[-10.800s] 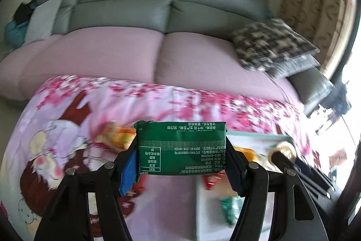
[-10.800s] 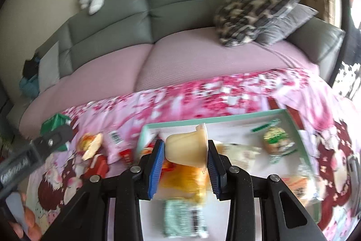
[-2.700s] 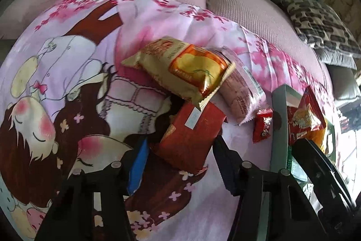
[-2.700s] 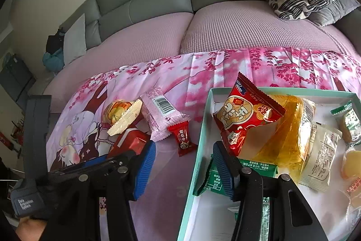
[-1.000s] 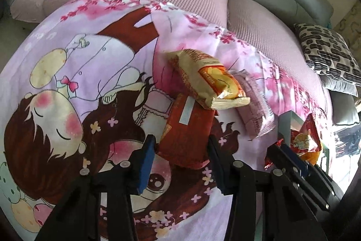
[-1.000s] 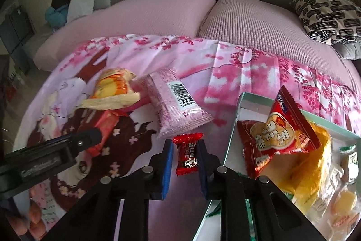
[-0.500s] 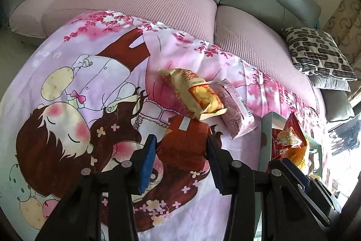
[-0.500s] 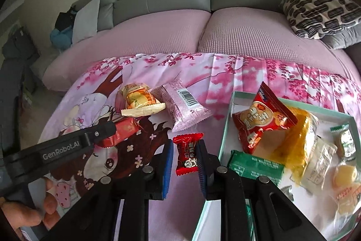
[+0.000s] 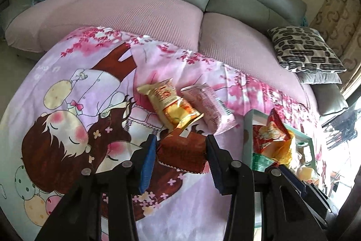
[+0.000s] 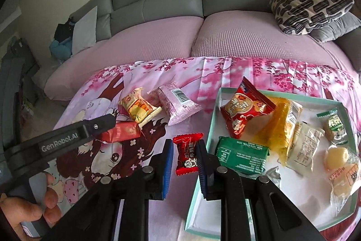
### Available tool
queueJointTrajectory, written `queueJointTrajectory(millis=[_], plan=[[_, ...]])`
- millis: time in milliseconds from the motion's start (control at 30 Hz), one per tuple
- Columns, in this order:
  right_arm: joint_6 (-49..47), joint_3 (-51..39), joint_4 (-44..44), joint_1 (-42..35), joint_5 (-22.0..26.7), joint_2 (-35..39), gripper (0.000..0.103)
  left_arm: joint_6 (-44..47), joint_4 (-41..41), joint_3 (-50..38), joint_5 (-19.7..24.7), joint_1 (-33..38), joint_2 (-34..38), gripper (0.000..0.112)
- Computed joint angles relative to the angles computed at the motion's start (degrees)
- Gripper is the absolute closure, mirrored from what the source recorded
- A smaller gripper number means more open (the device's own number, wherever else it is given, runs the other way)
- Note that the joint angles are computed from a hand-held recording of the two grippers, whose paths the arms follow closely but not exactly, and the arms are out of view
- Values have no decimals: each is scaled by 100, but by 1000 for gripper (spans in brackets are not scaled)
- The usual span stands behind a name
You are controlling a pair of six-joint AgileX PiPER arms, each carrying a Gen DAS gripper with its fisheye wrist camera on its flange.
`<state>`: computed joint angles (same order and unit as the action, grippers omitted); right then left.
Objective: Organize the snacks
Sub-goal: 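Close left tool on the red box while right tool grasps the red candy, then carry the red box with left tool while right tool carries the red candy to the tray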
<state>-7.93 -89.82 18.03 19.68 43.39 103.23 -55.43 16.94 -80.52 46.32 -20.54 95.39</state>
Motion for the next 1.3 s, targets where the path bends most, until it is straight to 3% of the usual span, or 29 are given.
queueJointTrajectory(millis=[667,1300], plan=[[-44,112,196,-881,-113,-233,81,58,451,-851,297,-674,222,67],[613,17,102,-2408,201,-108,81,952,137,-2566,571,-1564,1455,67]])
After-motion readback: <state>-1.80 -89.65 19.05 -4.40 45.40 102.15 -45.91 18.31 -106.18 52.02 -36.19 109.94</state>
